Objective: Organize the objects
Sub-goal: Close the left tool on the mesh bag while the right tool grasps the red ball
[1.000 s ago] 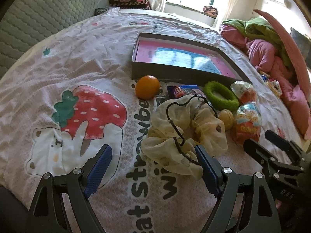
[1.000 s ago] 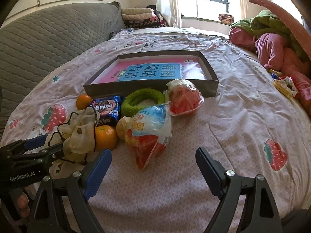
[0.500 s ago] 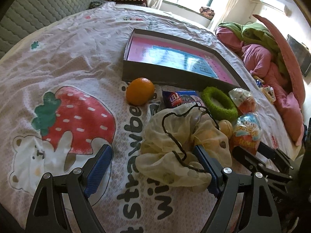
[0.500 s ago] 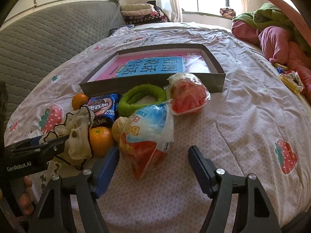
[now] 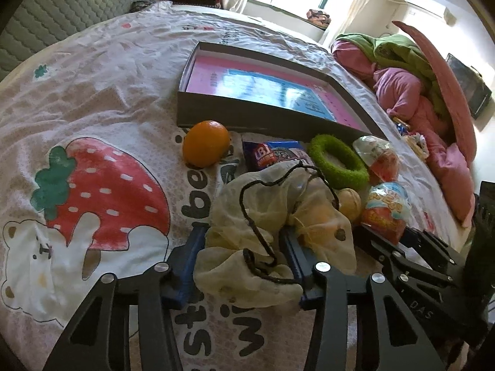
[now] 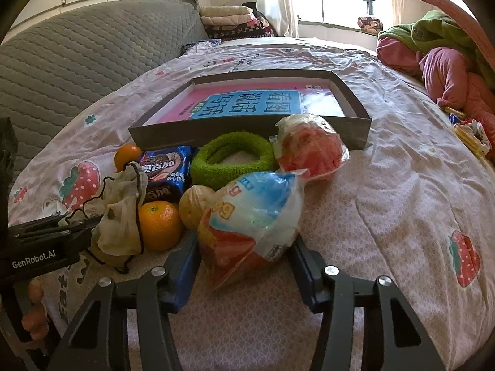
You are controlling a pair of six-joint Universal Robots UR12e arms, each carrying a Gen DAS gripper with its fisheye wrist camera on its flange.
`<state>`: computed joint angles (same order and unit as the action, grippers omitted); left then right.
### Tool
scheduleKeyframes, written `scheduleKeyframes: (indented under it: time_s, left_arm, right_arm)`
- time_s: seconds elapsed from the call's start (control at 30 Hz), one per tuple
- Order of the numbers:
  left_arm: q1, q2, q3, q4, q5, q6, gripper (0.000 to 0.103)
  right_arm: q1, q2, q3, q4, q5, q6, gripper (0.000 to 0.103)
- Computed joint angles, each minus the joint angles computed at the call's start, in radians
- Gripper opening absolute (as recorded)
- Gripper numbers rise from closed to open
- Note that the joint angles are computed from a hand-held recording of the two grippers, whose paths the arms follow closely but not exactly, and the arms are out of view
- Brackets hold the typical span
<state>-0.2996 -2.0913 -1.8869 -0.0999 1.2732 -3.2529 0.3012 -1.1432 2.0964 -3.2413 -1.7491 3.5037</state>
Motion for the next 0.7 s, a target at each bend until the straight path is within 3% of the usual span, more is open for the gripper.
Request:
scheduleKeyframes:
  time_s: [0.17, 0.27, 0.37, 0.7]
  left_arm:
    - [0.0, -0.004, -0.002, -0.004, -0.028, 0.007, 0.045]
    - [-0.005, -0.001, -0.007, 0.012, -0.012, 0.013, 0.038]
    - [0.005, 0.0, -0.013, 0.019, -0.057, -0.004, 0.024]
    - [0.005, 0.014, -0.044, 0.105, -0.055, 0.0, 0.02]
  right_arm:
    - [0.005, 0.006, -0.001, -0.014, -0.019, -0.013, 0.054]
    - [0.009, 0.007, -0.001, -0.022, -0.029, -0.022, 0.054]
    - [0.01, 0.006, 0.004, -0.036, -0.032, -0.025, 0.054]
    - [0.013, 0.0, 0.02, -0.092, -0.025, -0.049, 0.054]
